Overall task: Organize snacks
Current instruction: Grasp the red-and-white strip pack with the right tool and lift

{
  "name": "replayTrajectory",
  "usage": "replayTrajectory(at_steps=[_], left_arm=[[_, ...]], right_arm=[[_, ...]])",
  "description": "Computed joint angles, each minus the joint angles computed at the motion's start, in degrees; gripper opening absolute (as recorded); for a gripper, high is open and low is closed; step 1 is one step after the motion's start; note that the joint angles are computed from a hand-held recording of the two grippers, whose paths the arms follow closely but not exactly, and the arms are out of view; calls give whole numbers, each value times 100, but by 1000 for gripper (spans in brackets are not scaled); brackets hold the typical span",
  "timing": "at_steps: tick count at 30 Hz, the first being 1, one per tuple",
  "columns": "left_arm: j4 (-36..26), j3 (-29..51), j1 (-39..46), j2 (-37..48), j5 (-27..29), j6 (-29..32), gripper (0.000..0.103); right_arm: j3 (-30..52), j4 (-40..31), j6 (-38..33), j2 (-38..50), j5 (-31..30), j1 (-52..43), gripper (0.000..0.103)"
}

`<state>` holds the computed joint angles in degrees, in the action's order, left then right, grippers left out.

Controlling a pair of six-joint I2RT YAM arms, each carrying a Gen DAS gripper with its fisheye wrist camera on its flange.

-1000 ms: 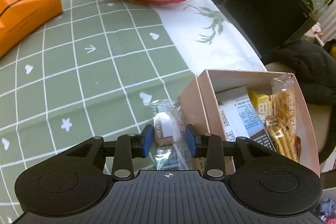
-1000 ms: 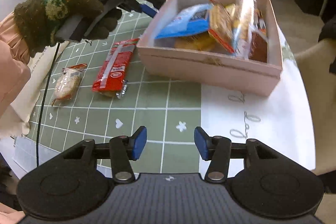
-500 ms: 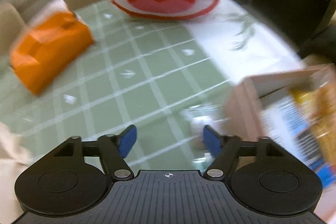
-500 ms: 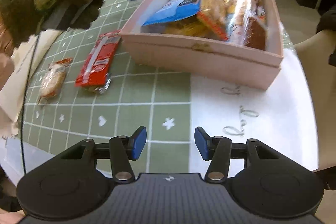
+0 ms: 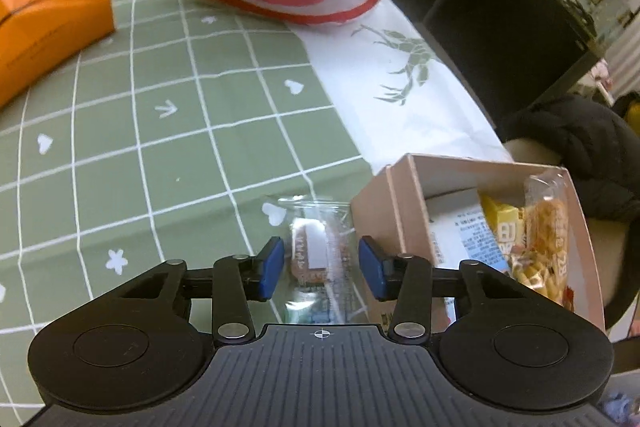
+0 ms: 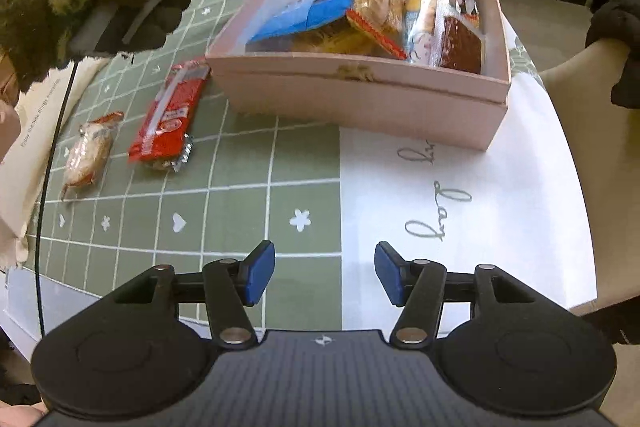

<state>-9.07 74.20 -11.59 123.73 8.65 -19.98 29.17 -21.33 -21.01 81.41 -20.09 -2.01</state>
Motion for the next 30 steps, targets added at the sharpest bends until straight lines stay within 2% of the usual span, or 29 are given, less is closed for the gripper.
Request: replayTrajectory(at_steps=[1, 5, 12, 14, 17, 21, 23, 25, 27, 30], left_arm=[[-28, 1, -13, 2, -47, 72, 41], [-79, -258, -53, -180, -92, 271, 41], [363, -1763, 54, -1195, -505, 428, 41], [455, -2198, 230, -1533, -535, 425, 41], [513, -2714, 538, -1959, -604, 451, 41], [673, -3325, 963, -2432, -664, 425, 41], [737, -3577, 1128, -2627, -561, 383, 41], [753, -3824, 1173, -2850, -481, 394, 41], [780, -4021, 1106, -3023, -385, 437, 41], [826, -4274, 838, -3260, -442, 267, 41]], right_arm=[[-2, 8, 10, 24, 36, 18, 56], [5, 25, 11, 56, 23, 113, 56], [66, 459, 5, 37, -345, 882, 59], [160, 797, 235, 211, -447, 1348, 64], [383, 1499, 969, 667, -439, 2059, 67], [1070, 1990, 1746, 1600, -127, 2890, 67], [1377, 2027, 1837, 1988, 56, 3131, 67], [1346, 2346, 1826, 2122, 572, 3430, 67], [1312, 2297, 1670, 2098, 764, 3546, 56], [1095, 1917, 1479, 1610, 329, 3254, 53]])
